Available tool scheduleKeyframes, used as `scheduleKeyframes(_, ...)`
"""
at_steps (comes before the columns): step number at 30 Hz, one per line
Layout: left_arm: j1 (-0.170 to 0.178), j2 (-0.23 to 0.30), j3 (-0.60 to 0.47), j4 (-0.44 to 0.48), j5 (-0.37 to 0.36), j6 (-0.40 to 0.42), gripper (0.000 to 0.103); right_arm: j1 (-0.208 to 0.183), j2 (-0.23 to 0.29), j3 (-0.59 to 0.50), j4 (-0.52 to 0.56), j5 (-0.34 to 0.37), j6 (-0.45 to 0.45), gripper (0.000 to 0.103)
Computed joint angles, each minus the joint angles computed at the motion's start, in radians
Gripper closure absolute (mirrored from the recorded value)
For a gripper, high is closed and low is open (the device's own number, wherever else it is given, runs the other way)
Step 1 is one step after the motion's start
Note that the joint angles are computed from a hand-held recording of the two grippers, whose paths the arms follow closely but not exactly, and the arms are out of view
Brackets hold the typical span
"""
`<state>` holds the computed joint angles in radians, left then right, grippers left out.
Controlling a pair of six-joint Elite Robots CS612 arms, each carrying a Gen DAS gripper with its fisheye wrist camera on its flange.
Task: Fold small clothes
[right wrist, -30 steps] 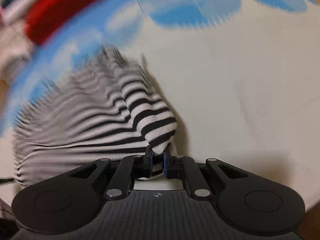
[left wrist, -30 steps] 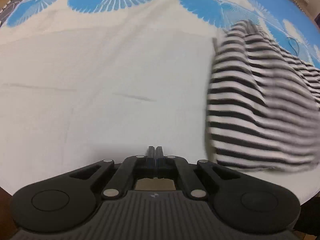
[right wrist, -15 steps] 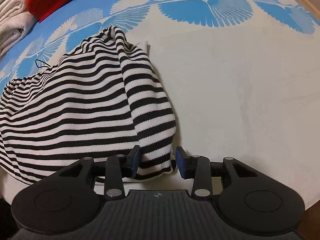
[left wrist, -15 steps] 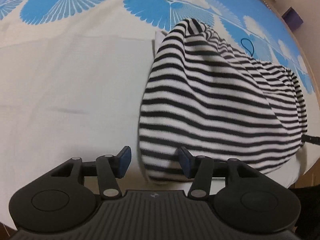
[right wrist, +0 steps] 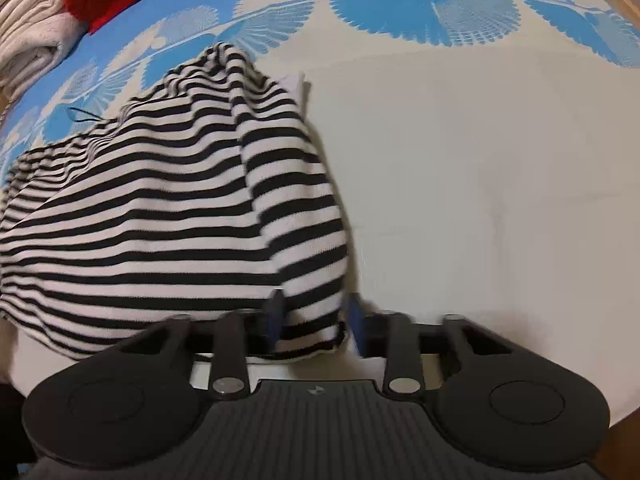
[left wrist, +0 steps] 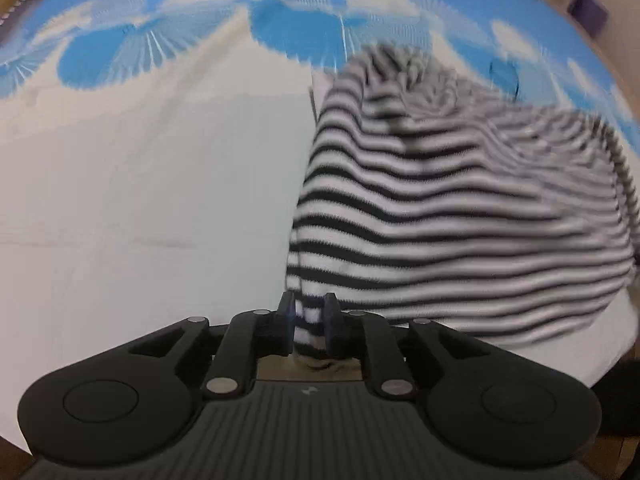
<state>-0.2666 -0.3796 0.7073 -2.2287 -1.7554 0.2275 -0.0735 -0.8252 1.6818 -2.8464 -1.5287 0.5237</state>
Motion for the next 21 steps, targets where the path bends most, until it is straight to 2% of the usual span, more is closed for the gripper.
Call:
scheduleKeyframes(2, 0.009, -0.006, 0.012, -0.064, -0.07, -0.041, 0.089, 0.001, -0.001, 0.005, -0.031, 0.003, -0.012, 0.098)
scheduleKeyframes(4, 0.011, -0.007, 0.017, -0.094, -0.135, -0.057, 0.089, 0.002, -0.006, 0.017, -0.079, -0.022, 0.003, 0.098)
scheduleKeyframes(7, 0.007, 0.006, -0.014, -0.022, -0.174, -0.004, 0.089, 0.001, -0.009, 0.029, -0.105, -0.04, 0.04, 0.099)
scheduleKeyframes(8, 0.003, 0.006, -0.021, 0.027, -0.157, 0.021, 0.089, 0.003, -0.009, 0.025, -0.091, -0.044, 0.033, 0.098)
scheduleKeyframes(10, -0.013, 0.024, -0.058, 0.144, -0.032, 0.065, 0.086, 0.009, -0.005, 0.013, -0.051, -0.048, -0.002, 0.096)
scheduleKeyframes(11, -0.018, 0.035, -0.079, 0.187, 0.014, 0.072, 0.087, 0.013, -0.003, 0.005, -0.031, -0.057, -0.013, 0.093)
scheduleKeyframes(12, -0.018, 0.043, -0.093, 0.206, 0.019, 0.062, 0.087, 0.019, -0.001, -0.002, -0.016, -0.081, -0.019, 0.087)
scheduleKeyframes(15, -0.005, 0.039, -0.087, 0.133, -0.044, 0.012, 0.084, 0.034, 0.002, -0.012, -0.036, -0.157, -0.015, 0.082)
scheduleKeyframes(18, 0.005, 0.035, -0.078, 0.056, -0.128, -0.025, 0.084, 0.034, 0.009, -0.007, -0.131, -0.161, -0.016, 0.082)
scheduleKeyframes(21, 0.002, 0.025, -0.055, -0.021, -0.192, -0.02, 0.084, 0.036, 0.026, -0.033, -0.132, -0.162, -0.034, 0.082)
